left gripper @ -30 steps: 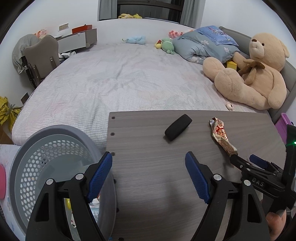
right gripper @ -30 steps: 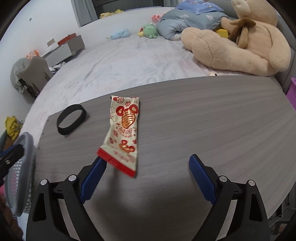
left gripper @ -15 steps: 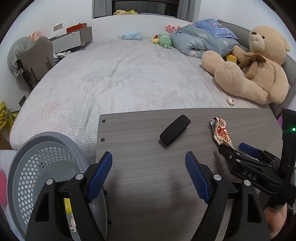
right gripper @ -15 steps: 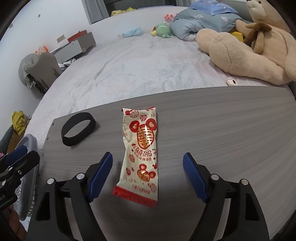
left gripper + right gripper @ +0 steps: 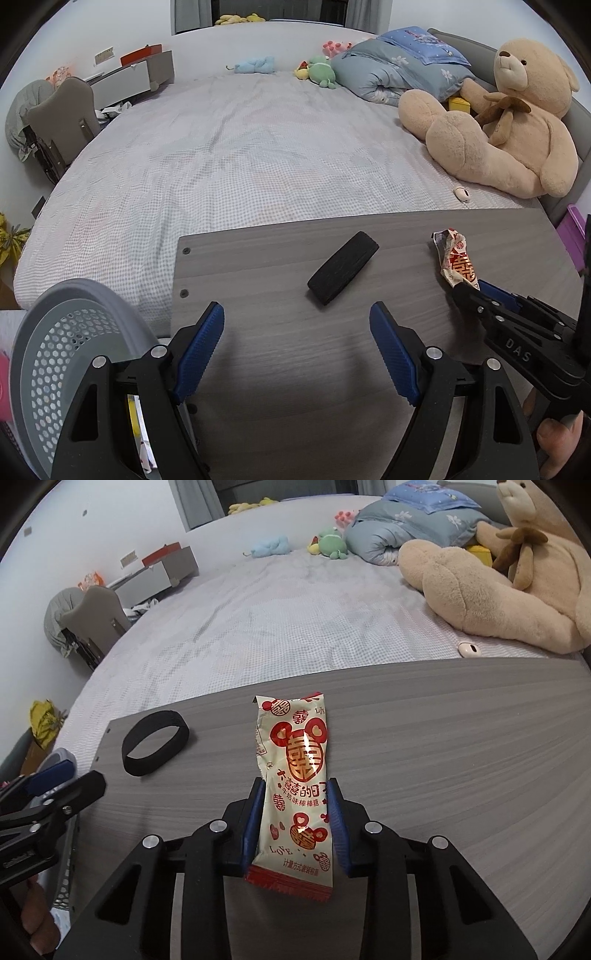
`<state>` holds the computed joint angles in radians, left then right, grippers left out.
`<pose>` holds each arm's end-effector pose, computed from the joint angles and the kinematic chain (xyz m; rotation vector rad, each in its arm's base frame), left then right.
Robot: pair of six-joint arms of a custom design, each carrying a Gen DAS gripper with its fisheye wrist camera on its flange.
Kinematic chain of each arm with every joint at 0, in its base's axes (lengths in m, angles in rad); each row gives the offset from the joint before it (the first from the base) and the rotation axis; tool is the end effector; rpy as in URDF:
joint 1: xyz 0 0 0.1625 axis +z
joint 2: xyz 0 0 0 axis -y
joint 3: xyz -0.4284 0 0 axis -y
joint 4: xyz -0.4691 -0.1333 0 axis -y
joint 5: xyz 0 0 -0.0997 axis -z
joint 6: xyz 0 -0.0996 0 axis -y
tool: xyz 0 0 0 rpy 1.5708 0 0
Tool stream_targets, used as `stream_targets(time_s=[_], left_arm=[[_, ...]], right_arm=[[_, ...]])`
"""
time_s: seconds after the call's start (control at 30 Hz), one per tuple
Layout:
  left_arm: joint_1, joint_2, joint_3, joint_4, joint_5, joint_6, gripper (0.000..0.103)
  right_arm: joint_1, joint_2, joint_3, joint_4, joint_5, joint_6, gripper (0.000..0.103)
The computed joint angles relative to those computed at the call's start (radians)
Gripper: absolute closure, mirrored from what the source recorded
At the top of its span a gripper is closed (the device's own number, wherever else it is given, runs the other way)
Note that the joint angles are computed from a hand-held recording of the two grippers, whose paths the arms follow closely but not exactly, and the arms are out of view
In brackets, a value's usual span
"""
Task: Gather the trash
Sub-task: 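Close the right gripper on the red-and-white candy wrapper, then grasp the black elastic band with the left gripper while the right holds the wrapper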
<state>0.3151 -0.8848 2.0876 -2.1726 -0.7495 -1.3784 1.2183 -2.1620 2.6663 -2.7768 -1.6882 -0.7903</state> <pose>-0.3962 -0.3461 -0.0560 0.1657 2.2738 -0.7765 0.0065 -0.3347 0.2803 0.5054 -2.5271 0.7113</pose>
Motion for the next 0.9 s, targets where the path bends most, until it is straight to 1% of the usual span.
stream_targets(time_s=[0.17, 0.3, 0.4, 0.53, 0.63, 0.7, 0.73, 0.8, 0.83, 0.9], left_arm=[[0.028, 0.032, -0.024, -0.061, -0.018, 0.067, 0.025], [0.042, 0.069, -0.06, -0.061, 0.003, 0.101, 0.025], [0.062, 0.095, -0.086, -0.059, 0.005, 0.118, 0.026], [0.086, 0.126, -0.115, -0.085, 0.003, 0.156, 0.026], [0.098, 0.147, -0.131, -0.108, 0.007, 0.179, 0.028], [0.108, 0.16, -0.144, -0.113, 0.009, 0.195, 0.038], [0.113, 0.166, -0.152, -0.107, 0.008, 0.197, 0.04], [0.122, 0.178, -0.165, -0.103, 0.003, 0.203, 0.054], [0.12, 0.182, -0.17, -0.087, 0.015, 0.196, 0.056], [0.119, 0.185, -0.171, -0.095, 0.015, 0.205, 0.074]], right_arm=[[-0.033, -0.072, -0.006, 0.097, 0.064, 0.013, 0.07], [-0.057, -0.117, -0.006, 0.152, 0.108, 0.004, 0.07], [-0.072, -0.134, -0.008, 0.182, 0.13, -0.002, 0.07], [-0.099, -0.152, -0.011, 0.218, 0.161, -0.013, 0.07], [-0.118, -0.16, -0.016, 0.245, 0.182, -0.021, 0.07], [-0.125, -0.161, -0.019, 0.256, 0.189, -0.026, 0.07], [-0.13, -0.165, -0.02, 0.264, 0.194, -0.028, 0.07], [-0.138, -0.166, -0.024, 0.272, 0.202, -0.032, 0.07], [-0.141, -0.164, -0.027, 0.274, 0.206, -0.033, 0.07], [-0.145, -0.165, -0.028, 0.276, 0.21, -0.033, 0.07]])
